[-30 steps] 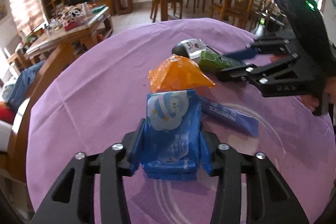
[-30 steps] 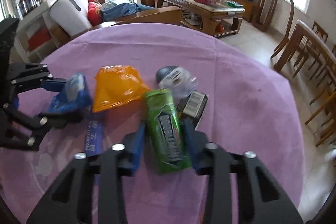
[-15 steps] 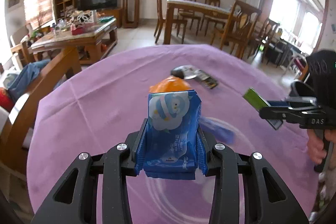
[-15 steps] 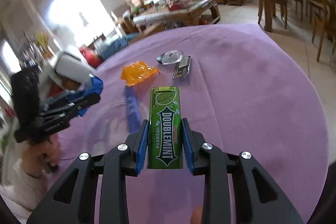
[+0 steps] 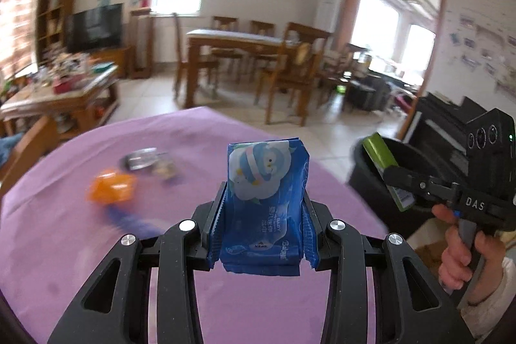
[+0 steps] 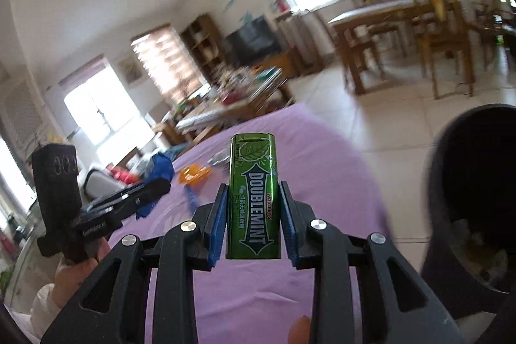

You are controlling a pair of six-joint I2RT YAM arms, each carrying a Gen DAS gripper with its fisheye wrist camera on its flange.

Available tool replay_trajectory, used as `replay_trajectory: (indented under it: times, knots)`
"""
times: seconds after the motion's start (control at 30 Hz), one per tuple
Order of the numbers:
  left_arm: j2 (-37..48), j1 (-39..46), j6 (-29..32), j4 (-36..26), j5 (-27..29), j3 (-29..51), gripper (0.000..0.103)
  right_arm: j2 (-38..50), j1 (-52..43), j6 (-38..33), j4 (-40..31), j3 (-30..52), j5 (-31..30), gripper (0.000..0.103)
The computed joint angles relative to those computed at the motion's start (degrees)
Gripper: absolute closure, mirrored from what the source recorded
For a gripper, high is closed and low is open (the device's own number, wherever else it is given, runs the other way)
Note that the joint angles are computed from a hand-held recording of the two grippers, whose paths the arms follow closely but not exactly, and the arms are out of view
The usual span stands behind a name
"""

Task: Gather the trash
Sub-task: 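Carry the Doublemint pack and blue packet over the bin and release both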

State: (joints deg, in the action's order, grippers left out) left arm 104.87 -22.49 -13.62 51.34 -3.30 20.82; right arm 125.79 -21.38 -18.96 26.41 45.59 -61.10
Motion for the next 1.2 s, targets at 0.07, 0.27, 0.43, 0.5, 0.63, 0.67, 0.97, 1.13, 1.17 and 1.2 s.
replay_trajectory:
  times: [0.07,0.27,0.43,0.5,0.63,0.67,0.97,1.13,1.17,1.2]
  knots:
    - [4.19,-4.48,-1.82,-1.55,-0.47,5.32,0.064,-0.05,-3.73,0.79,0.14,0.69,-1.18,0.073]
    - [14.18,-13.41,-5.08,-4.72,0.05,18.43,0.064,2.47,-12.08,3.47,0.49,5.49,-0.06,0.073]
    - [22.93,-18.97,-7.6,-9.76,1.02,32.54,0.064,6.95,-17.04,8.42,4.25,10.4,3.06,0.073]
    - [26.71,-20.35,-8.13,-12.75,2.0,39.22,0.064,9.34,-18.55,10.27,4.74,13.16,4.33,0.073]
    - [34.91,-22.66,-8.69,-20.27,2.86,53.9,0.064,13.49,-20.84,10.79,3.65,17.75,5.58,0.073]
    - [36.76,-23.08,-8.62,-21.97,3.03,57.16,0.064,14.15,-21.09,10.74,3.63,18.3,5.84,0.073]
    - [53.89,-23.96,-9.42,-38.36,6.09,88.22,0.064,19.28,-22.54,10.38,-0.24,24.82,6.71,0.073]
    - [58.89,-24.4,-9.11,-41.86,6.59,96.24,0.064,21.66,-22.83,10.22,-0.82,27.49,7.48,0.073]
    - [59.51,-24.42,-8.98,-42.34,6.84,97.14,0.064,21.89,-22.84,10.18,-0.77,27.64,7.51,0.073]
    - [60.58,-24.38,-8.82,-43.01,7.34,98.64,0.064,22.02,-22.92,10.12,-0.48,27.42,7.48,0.073]
